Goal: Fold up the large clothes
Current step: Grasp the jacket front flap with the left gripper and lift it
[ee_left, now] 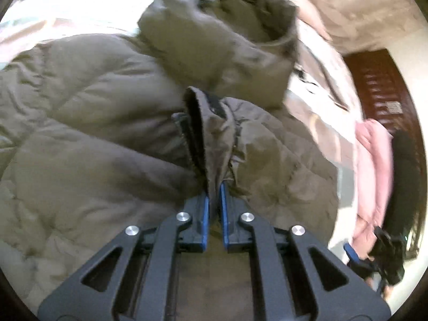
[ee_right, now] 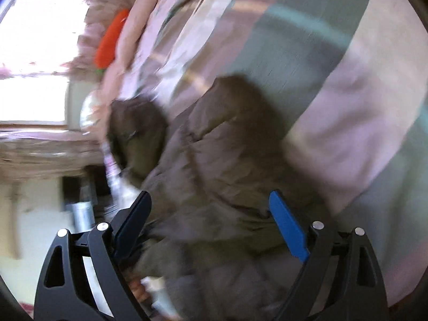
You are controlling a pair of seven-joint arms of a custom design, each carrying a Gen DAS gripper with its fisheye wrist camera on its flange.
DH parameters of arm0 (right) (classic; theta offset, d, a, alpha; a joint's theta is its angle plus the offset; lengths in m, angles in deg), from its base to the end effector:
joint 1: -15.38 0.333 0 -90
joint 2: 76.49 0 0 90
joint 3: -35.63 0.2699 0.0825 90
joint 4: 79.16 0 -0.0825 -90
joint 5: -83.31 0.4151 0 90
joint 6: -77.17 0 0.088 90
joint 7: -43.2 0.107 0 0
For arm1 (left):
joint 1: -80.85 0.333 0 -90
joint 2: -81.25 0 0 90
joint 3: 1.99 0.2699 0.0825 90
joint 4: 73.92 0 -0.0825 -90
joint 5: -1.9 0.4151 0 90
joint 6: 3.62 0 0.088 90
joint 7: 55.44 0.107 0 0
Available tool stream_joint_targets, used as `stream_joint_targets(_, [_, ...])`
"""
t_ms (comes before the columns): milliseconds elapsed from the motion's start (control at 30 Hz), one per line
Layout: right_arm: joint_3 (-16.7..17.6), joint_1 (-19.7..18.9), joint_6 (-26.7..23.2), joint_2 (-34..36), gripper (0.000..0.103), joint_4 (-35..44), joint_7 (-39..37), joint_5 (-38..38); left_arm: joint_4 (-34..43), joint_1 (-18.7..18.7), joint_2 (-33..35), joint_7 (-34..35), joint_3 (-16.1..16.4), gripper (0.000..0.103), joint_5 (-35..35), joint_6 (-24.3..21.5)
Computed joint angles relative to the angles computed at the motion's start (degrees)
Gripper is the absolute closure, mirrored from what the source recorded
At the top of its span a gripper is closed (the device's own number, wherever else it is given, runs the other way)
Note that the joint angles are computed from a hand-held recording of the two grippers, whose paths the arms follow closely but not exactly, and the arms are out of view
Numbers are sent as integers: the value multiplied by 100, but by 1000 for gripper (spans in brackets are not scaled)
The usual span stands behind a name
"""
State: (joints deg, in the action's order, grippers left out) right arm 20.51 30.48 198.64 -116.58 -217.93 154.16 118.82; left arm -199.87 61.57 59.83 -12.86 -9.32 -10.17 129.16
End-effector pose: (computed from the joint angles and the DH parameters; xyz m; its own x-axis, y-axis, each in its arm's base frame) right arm 0.4395 0.0161 0.5491 -0.3847 -0.5600 -0.7338 -0.8498 0.5253 0.0447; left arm 0.4697 -0.2451 0.5360 0.3584 -0.8199 0.4464 -0.8541 -0.4810 -0.1977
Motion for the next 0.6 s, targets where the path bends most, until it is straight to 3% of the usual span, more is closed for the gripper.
stream_joint_targets(100, [-212,342,-340,273,13,-78,-85,698,51,-55,48,98,0,96,-77,-131])
stream_joint_targets(167, [-169,324,-442,437,13,-178,26,1037,233,-54,177,202,-80,96,102,-322])
stream_joint_targets(200, [-2,173,-262,404,14,-308,266,1036,324,-59,251,212,-146,95,194,-362])
stream_joint_targets(233, [212,-37,-26,310,18,-394,516,791,470,-53,361,295,-153,95,241,-418])
stream_joint_targets(300, [787,-630,454,53,19,-464,1352,-413,460,-86,368,511,-162,95,190,-469])
stream_joint_targets(367, [1318,-1228,424,-32,19,-278,2070,-1847,552,-130,512,708,-190,94,120,-593])
stream_joint_targets(400, [1383,-1360,217,12,19,-106,2192,-2295,697,-128,672,742,-249,94,195,-718])
stream_joint_targets(467, [1241,-1192,199,-64,19,-56,2200,-2367,870,-103,855,731,-373,94,383,-834])
stream_joint_targets(533, [1346,-929,102,5,19,200,1903,-2818,949,-56,891,767,-407,93,480,-842])
stream_joint_targets(600, [1441,-458,151,217,19,500,1157,-3247,1086,-39,993,664,-473,79,568,-834])
